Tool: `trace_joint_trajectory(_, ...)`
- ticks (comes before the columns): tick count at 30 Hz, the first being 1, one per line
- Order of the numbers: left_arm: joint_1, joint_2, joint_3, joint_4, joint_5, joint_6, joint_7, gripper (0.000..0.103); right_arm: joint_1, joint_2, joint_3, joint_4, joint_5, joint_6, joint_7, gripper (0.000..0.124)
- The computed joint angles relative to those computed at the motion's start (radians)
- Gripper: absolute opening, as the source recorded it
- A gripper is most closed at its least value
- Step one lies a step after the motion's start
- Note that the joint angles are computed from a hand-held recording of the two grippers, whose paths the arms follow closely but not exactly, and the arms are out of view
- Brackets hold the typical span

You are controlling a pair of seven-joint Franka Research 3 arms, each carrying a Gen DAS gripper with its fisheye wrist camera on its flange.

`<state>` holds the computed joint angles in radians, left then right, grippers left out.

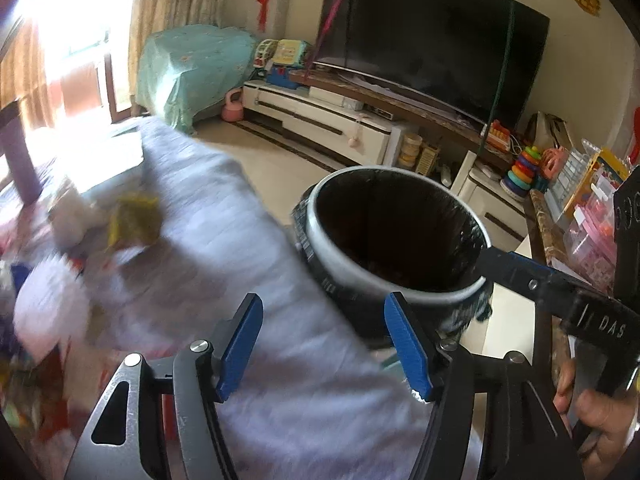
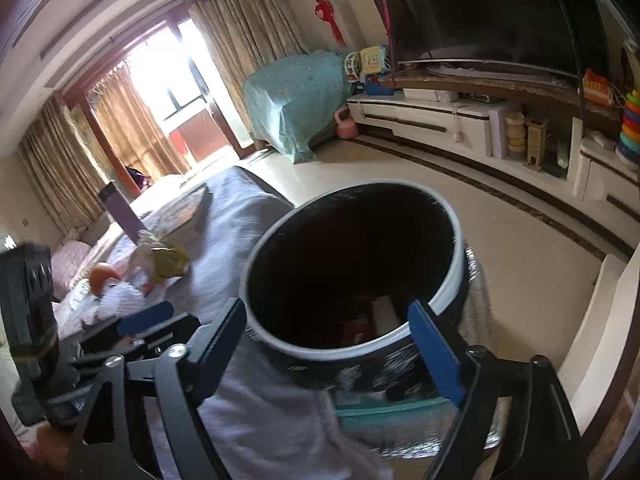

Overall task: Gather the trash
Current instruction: 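Open the left tool over the bin while the right tool opens, dropping the white block, then move both open tools back over the table trash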

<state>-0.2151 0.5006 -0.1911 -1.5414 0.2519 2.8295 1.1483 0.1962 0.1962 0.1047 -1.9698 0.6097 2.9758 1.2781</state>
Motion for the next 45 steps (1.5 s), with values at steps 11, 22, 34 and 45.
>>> trace_joint_trajectory(11,0.018,-0.312,0.047,-0.441,0.065,0.155,-0.162,0.063,0.029,-0.026,0.067,-0.035,0.182,-0.009,-0.151,0.09)
trace_joint_trajectory(22,0.089,-0.529,0.04,-0.696,0.208,0.191,-0.377,0.063,0.093,-0.018,0.079,-0.026,0.227,-0.048,-0.208,0.091)
trace_joint_trajectory(34,0.179,-0.702,-0.016,-0.854,0.294,0.15,-0.562,0.065,0.135,0.039,0.099,0.045,0.212,-0.158,-0.275,0.094)
trace_joint_trajectory(45,0.24,-0.805,-0.049,-0.911,0.35,0.055,-0.681,0.073,0.175,0.118,0.093,0.144,0.058,-0.199,-0.267,0.096)
